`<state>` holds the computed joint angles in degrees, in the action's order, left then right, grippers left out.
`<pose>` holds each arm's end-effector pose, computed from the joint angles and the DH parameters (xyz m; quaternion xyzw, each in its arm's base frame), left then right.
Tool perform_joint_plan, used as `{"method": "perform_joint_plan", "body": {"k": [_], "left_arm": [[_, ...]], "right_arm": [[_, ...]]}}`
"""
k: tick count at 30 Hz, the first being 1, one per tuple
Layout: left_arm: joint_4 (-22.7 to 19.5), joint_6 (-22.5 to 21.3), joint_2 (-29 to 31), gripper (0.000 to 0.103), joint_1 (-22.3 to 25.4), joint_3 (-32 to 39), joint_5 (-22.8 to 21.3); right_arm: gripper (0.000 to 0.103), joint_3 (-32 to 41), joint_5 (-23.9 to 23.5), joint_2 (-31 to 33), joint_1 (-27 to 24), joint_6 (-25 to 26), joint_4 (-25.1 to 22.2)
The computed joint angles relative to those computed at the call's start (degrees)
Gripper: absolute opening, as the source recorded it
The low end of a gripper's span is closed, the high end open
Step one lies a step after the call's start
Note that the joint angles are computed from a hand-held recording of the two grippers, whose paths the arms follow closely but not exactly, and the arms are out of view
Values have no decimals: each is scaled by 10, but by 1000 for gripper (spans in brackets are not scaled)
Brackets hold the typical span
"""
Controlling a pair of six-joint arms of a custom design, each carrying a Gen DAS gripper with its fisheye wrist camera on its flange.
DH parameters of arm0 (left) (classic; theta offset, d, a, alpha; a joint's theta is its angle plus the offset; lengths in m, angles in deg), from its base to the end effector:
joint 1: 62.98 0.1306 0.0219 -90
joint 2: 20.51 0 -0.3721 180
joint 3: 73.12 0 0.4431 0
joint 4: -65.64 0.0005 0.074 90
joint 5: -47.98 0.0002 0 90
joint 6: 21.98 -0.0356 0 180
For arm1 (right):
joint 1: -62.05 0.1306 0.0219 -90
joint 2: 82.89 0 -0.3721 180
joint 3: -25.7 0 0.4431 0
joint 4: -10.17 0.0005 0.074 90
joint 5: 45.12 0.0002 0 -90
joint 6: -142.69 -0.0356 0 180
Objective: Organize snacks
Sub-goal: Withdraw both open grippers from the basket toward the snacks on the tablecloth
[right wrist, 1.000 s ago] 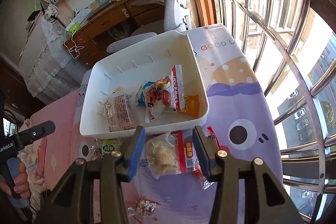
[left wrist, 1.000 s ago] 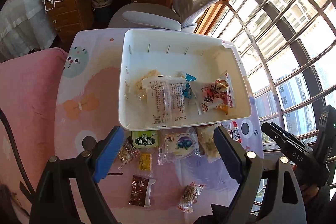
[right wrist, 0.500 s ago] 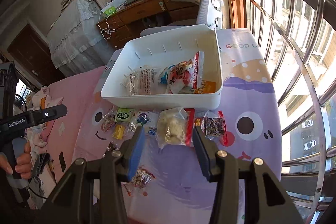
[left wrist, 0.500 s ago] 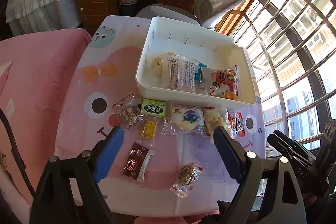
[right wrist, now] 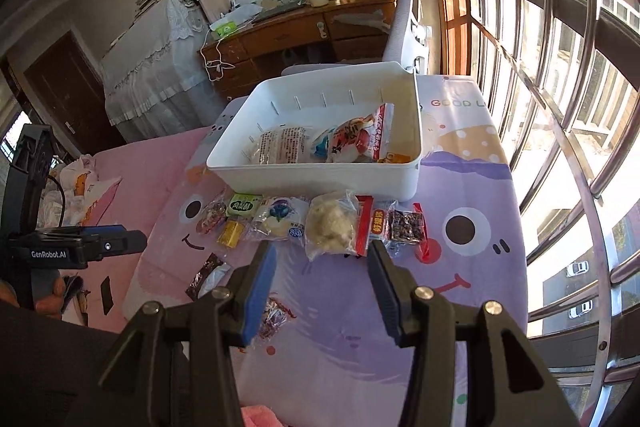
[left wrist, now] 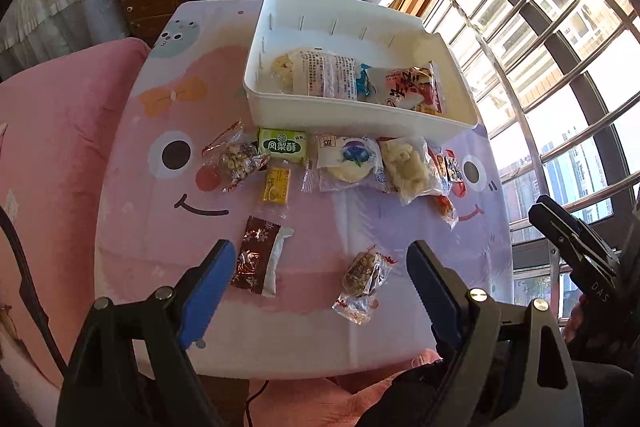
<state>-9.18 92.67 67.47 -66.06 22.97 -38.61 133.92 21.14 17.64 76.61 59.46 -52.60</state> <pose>0.4897 -0.0290 0.4643 -0.1773 0.9628 -0.0766 0.1889 0.5674 0.1617 0.4682 -0.2334 0.9060 0.2157 0.2796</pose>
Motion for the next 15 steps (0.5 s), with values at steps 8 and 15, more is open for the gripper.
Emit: {"method": "perform_joint_plan", "body": {"k": [8, 15], "left_arm": [[-13, -95, -8, 86, 25, -10, 28], [-24, -193, -9, 86, 46, -24, 50]], "right_arm": [[55, -66, 58, -55, 31, -88, 44], [59, -129, 116, -100, 71, -162, 70]]}}
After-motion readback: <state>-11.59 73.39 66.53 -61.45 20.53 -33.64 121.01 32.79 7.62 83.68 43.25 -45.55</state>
